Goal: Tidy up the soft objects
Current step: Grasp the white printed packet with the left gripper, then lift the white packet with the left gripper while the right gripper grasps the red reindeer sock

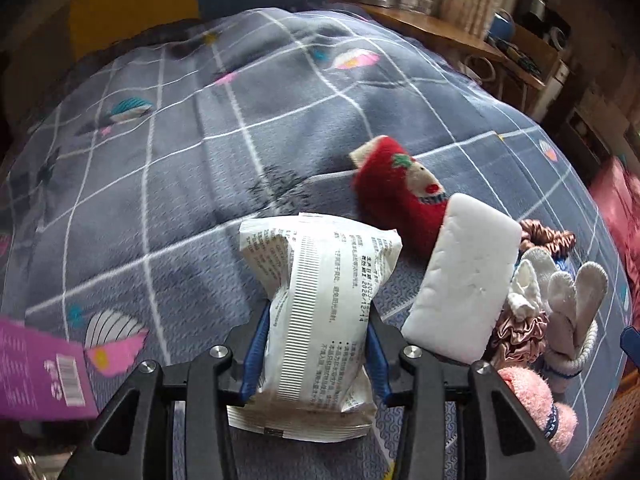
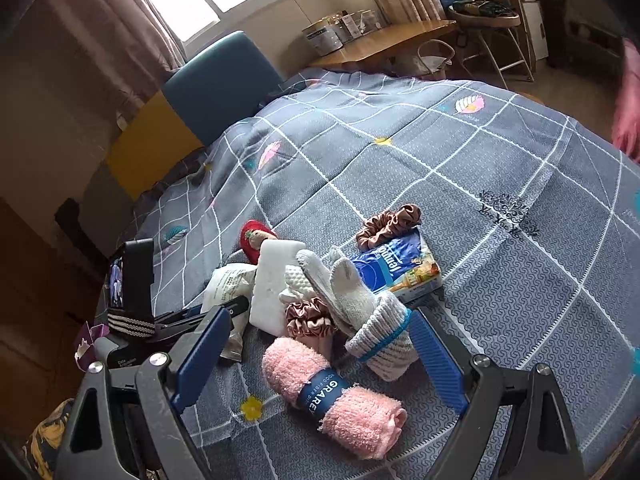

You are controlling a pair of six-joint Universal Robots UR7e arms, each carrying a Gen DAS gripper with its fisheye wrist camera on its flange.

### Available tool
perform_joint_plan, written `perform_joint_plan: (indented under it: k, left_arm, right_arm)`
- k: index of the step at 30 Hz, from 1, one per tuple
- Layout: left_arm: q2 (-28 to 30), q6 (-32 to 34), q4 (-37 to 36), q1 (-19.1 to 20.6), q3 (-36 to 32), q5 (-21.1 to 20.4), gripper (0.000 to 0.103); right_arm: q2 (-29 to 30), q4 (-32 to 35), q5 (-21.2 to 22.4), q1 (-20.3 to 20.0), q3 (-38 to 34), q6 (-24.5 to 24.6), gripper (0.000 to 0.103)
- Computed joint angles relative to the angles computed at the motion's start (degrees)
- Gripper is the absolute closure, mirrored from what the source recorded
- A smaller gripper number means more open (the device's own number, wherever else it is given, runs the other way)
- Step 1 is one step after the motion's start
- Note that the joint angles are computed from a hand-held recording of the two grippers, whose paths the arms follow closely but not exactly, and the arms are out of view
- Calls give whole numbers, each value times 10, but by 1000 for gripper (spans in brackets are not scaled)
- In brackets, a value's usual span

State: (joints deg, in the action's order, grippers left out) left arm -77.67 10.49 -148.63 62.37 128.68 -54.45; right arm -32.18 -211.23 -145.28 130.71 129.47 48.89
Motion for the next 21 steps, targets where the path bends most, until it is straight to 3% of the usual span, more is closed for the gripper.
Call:
perform_joint_plan:
  k: [4,6,11,14,17,18,19,20,21]
  left_arm:
    - [-48,-74,23,-3,32,32,60]
    - [-72,-77,19,-8,56,40,60]
    - [-112,-99,34,-6,84,53,60]
    - [-111,-98,28,1,85,50,60]
    - [-111,-100,35,5,81,43,60]
    - [-111,-100,36,8,78,39,60]
    - [-110,-100,37,10,77,37,60]
    - [-110,-100,37,11,75,34,60]
    - [-109,-99,35,12,75,34,60]
  right_arm:
    - [-31,21,49,-32,-21,-104,11]
    - [-42,42,73,-52,-45,-166,12]
    - [-33,190,113,-105,-150,-261,21]
    - [-2,288,120,-132,-223,-284,26]
    - [30,383,118,-155,-282,-274,29]
    - [36,408,122,-162,-295,-265,32]
    - [43,420,121,-167,-305,-263,44]
    - [52,425,112,-169,-314,-267,56]
    - [58,435,97,-168,-322,-264,77]
